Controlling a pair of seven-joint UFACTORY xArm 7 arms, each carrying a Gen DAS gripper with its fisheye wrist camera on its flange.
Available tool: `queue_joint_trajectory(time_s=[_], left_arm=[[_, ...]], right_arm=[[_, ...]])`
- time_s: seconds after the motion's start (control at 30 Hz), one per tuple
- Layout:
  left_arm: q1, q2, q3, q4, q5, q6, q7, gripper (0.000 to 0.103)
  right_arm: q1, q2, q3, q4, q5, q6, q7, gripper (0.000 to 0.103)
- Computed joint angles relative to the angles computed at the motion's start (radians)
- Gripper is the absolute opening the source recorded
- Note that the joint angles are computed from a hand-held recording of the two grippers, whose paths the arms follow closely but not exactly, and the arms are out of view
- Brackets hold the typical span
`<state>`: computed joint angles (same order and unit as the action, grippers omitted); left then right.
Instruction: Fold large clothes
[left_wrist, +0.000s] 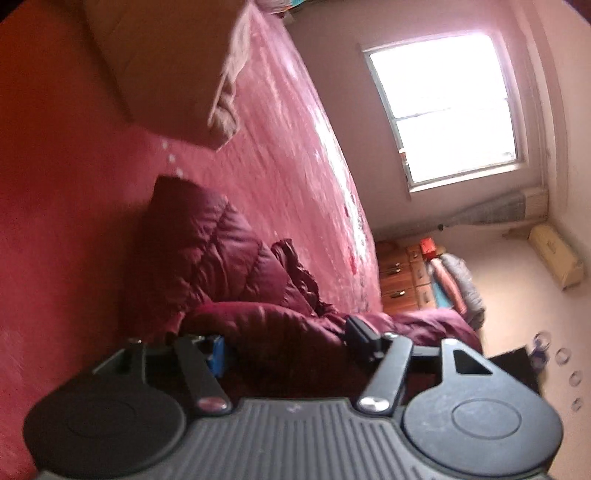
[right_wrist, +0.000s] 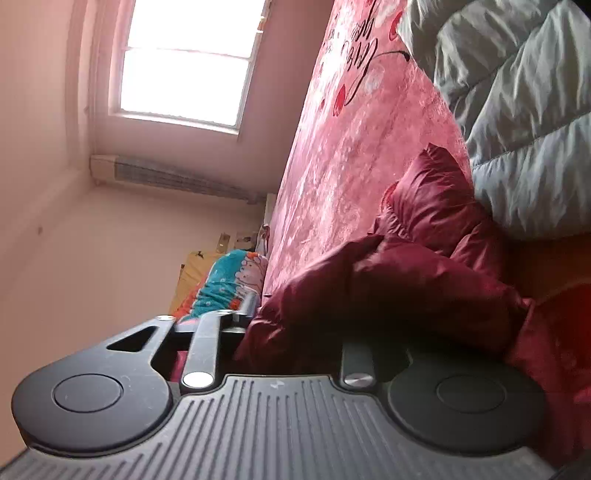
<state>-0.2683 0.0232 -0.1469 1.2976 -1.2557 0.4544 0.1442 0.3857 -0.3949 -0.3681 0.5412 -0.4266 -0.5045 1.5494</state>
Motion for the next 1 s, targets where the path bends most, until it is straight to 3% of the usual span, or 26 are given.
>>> queue_joint_trajectory(time_s=[0.03,0.13,0.23,0.3,0.37,0.47,0.63,0.77,0.83,0.9,1.0], left_arm=[[-0.003,-0.007,-0.002,0.0,0.042,-0.005,-0.002,0.063],[-0.019,-0.032,-0.01,-0.008,0.161,-0.023,-0.004,0.068],[-0.048,-0.063,-0.02,-0.012,0.272,-0.039,0.022,0.077],[-0.07,-0.082,-0.022,-0.006,0.304,-0.028,0.065,0.078],[-0.094,-0.099,-0.024,-0.009,0.327,-0.038,0.087,0.08],[-0.116,-0.072,-0.015,0.032,0.296,0.031,0.117,0.081],[-0.125,0.011,-0.042,0.114,0.248,0.136,0.097,0.081],[-0.142,0.109,-0.08,0.222,0.396,0.178,0.012,0.081],[-0.156,0.163,-0.091,0.286,0.493,0.2,-0.052,0.081],[-0.186,0.205,-0.085,0.336,0.647,0.21,-0.176,0.079],[-0.219,0.259,-0.068,0.396,0.827,0.215,-0.337,0.061]], right_arm=[[-0.007,0.0,0.005,-0.006,0.005,-0.005,-0.004,0.08],[-0.044,-0.022,0.038,-0.031,0.021,-0.037,-0.031,0.098],[-0.048,-0.066,0.051,-0.028,0.014,0.009,-0.06,0.1],[-0.036,-0.085,0.037,-0.019,0.006,0.041,-0.107,0.101],[-0.048,-0.123,0.068,-0.003,0.002,0.119,-0.176,0.103],[-0.066,-0.153,0.117,0.042,-0.021,0.249,-0.289,0.103],[-0.099,-0.199,0.211,0.067,-0.028,0.367,-0.411,0.103],[-0.147,-0.206,0.324,0.117,-0.058,0.544,-0.515,0.103],[-0.191,-0.197,0.376,0.126,-0.058,0.578,-0.533,0.103],[-0.178,-0.192,0.363,0.121,-0.023,0.578,-0.562,0.103],[-0.161,-0.225,0.362,0.099,0.04,0.597,-0.58,0.103]])
